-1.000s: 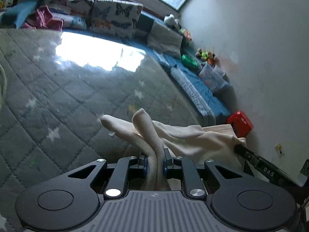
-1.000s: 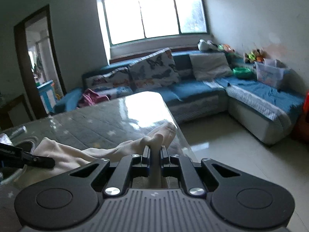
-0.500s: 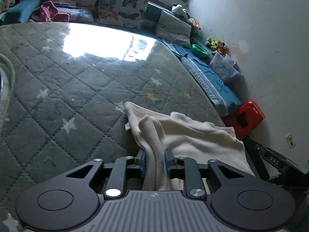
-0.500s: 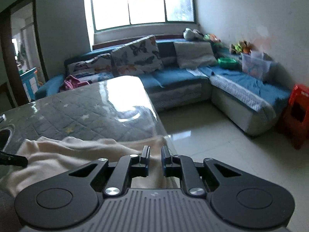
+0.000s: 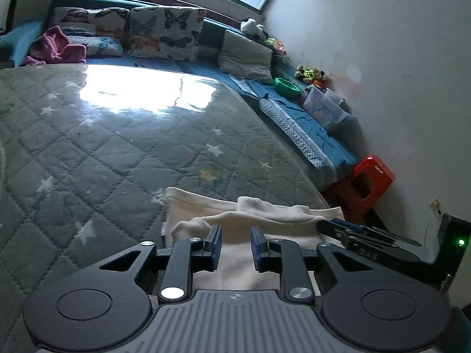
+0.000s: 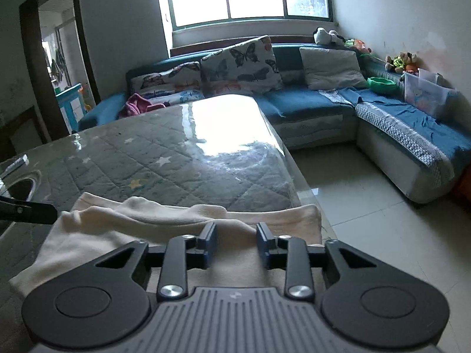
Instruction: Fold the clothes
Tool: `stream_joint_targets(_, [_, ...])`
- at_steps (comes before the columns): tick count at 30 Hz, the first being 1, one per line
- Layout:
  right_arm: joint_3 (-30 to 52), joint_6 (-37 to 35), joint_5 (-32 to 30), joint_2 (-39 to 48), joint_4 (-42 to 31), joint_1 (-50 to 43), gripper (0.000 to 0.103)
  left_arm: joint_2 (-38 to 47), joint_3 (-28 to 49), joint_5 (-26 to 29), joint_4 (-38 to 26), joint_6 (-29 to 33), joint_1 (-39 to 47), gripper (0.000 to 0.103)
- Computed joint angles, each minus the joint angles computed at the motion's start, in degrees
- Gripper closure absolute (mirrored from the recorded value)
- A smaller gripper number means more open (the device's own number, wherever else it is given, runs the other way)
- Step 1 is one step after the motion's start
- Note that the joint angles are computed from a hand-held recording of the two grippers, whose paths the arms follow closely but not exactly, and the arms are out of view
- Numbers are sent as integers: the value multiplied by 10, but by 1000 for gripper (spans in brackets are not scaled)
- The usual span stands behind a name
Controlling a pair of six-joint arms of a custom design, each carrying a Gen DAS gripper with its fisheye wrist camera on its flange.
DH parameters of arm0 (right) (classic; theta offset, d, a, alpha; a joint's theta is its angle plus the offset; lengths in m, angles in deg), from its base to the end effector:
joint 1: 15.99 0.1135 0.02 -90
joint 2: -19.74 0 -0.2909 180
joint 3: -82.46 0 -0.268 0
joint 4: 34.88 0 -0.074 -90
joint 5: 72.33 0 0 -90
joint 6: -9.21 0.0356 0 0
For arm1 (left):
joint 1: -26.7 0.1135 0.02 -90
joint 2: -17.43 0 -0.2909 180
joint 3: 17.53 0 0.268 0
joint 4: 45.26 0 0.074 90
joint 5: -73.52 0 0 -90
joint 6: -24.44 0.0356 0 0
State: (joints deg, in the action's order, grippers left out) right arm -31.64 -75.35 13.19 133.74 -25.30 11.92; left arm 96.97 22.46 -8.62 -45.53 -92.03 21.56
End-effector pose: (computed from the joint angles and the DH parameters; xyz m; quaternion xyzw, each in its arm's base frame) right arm 0.3548 0.1911 0.1116 -0.1920 0.8795 0.1582 0.4056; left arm 0.2563 -0.0279 0.1589 -0.1386 0.8933 -0.1749 0.3901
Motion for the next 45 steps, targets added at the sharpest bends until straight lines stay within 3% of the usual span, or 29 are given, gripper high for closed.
stream_joint_targets(10, [5,0,2,5,12,3,57,96,48,0,35,16,-28,80])
stream_joint_targets(19, [41,-7,11,27,-28,14,45,158,81,-10,40,21,-35,80])
stream_joint_targets(24, [17,-12,14,-2,-26,19,40,131,66,-19,36,23,-42,79])
stream_joint_targets(30, [-65,-21,4,-75,-4,32,37,49,11,-35,41,39,-68,79])
stream_joint_targets(39, [-203,-14,62,-172,50,82,37,-69,-89,-106,47,48,-155,81])
stream_joint_targets(45, [-241,-4,91,-162,92,96,37,-46,-115,-120,80,31,-183,81])
